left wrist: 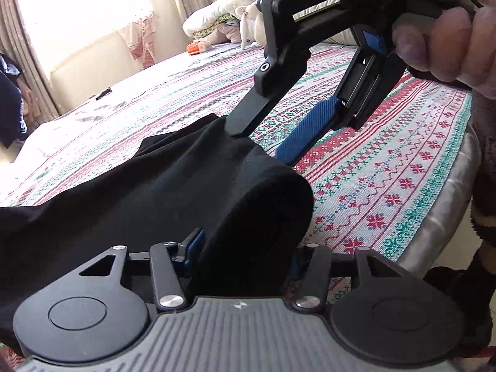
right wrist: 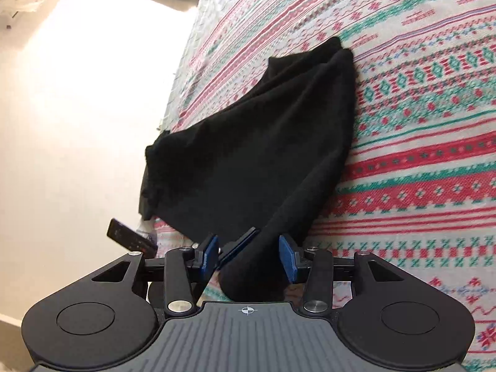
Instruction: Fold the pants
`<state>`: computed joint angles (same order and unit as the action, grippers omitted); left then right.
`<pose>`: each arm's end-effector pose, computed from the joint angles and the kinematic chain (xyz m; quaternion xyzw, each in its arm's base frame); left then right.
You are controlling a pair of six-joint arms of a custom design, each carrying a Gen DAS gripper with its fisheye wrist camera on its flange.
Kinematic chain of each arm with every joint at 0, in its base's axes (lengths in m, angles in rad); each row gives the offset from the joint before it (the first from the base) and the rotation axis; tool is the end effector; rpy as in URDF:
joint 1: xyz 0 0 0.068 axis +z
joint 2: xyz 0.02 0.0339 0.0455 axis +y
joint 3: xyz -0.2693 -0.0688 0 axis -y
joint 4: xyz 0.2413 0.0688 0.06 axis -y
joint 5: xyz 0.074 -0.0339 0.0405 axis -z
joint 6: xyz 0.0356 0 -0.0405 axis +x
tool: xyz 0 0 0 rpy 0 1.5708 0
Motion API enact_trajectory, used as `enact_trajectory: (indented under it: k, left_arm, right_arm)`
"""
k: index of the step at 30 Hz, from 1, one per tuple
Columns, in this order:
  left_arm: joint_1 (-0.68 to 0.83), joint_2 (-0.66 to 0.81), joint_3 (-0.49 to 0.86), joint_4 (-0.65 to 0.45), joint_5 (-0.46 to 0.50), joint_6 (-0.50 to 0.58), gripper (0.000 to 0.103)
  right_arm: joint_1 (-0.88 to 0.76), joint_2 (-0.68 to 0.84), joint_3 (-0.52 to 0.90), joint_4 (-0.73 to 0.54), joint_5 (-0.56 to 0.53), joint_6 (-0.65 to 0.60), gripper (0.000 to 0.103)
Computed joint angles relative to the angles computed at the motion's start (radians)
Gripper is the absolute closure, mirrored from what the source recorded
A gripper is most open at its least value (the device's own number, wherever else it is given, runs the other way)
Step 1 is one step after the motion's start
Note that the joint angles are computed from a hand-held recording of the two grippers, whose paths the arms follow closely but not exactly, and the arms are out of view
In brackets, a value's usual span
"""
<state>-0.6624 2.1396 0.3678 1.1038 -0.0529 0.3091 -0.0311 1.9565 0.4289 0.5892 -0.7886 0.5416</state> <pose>0.2075 -0.1594 0.0241 0.4098 0.8009 -0.0532 0.4335 0.2509 0.0175 0.0446 0.1333 0.8755 0.4258 0.1856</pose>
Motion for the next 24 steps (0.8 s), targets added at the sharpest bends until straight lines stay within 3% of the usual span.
enact_trajectory:
  k: [4, 8, 9, 10, 14, 20, 22, 24]
  left_arm:
    - [-0.050, 0.044, -0.029, 0.103, -0.092, -0.030, 0.044]
    - [-0.094, 0.034, -0.006, 0.051, -0.174, -0.195, 0.050]
    - [-0.112, 0.031, -0.007, 0.047, -0.207, -0.231, 0.052]
    - [-0.126, 0.028, -0.009, 0.047, -0.238, -0.256, 0.054]
    - [-0.201, 0.031, -0.010, 0.044, -0.371, -0.323, 0.059]
    - [-0.291, 0.011, 0.017, -0.042, -0.528, -0.423, 0.071]
    - [-0.321, -0.018, 0.028, -0.103, -0.571, -0.468, 0.077]
    - [-0.332, -0.061, 0.034, -0.160, -0.591, -0.503, 0.078]
  right_arm:
    - [-0.054, 0.065, 0.077, -0.053, 0.054, -0.023, 0.060]
    - [-0.066, 0.195, 0.200, -0.071, 0.081, 0.016, 0.060]
    - [-0.070, 0.241, 0.226, -0.033, 0.060, 0.027, 0.068]
    - [-0.068, 0.267, 0.255, -0.026, 0.051, 0.036, 0.071]
    - [-0.045, 0.310, 0.311, 0.033, 0.099, 0.046, 0.074]
    - [-0.026, 0.373, 0.393, 0.096, 0.130, 0.102, 0.077]
    - [-0.022, 0.370, 0.401, 0.077, 0.155, 0.104, 0.090]
    - [-0.019, 0.342, 0.380, 0.084, 0.179, 0.100, 0.093]
